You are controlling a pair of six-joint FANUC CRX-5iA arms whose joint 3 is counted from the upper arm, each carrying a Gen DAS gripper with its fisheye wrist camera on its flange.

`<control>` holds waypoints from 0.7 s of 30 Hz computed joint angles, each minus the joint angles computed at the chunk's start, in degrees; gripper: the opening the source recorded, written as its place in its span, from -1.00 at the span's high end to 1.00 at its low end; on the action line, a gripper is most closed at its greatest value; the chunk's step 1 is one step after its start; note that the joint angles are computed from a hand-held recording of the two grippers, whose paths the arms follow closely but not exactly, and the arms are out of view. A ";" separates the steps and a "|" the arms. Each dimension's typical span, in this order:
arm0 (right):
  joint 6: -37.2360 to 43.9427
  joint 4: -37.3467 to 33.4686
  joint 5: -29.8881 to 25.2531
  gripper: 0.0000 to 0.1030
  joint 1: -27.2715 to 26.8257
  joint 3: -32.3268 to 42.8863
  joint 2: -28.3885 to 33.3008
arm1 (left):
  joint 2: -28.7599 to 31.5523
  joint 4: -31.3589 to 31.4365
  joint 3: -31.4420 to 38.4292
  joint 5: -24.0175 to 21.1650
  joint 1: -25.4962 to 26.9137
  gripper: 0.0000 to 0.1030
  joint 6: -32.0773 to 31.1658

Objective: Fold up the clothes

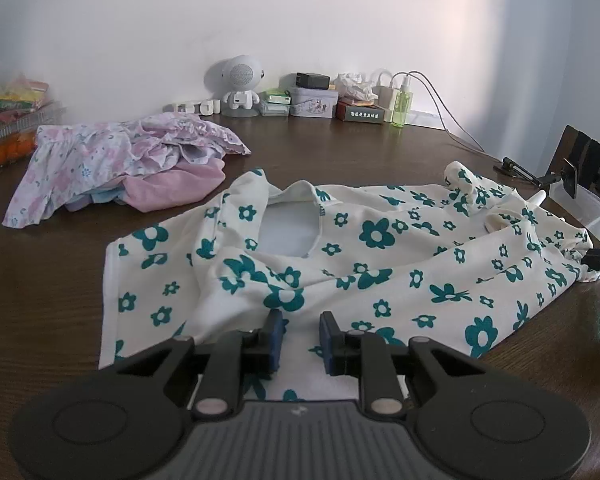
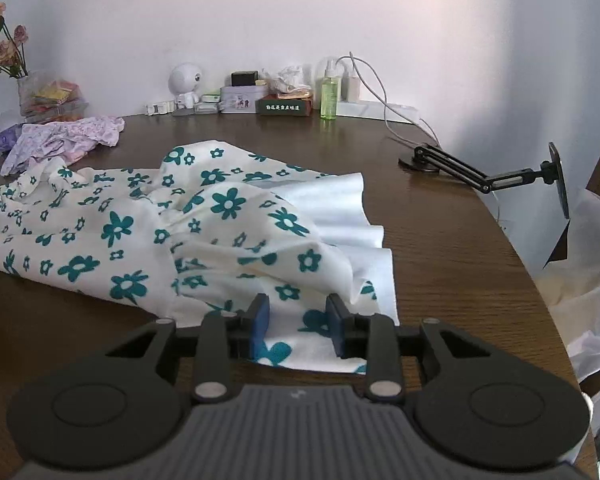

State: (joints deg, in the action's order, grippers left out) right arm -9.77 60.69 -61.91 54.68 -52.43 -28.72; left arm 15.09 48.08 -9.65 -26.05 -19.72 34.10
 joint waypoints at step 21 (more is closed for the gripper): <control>1.12 10.14 16.08 -0.99 -0.80 6.65 7.40 | -17.82 -7.41 -15.17 12.72 2.19 -0.95 4.20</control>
State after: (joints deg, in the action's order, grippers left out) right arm -8.64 70.82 -45.83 53.88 -45.78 -21.32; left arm -2.73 40.67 -24.83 -13.33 -17.53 38.30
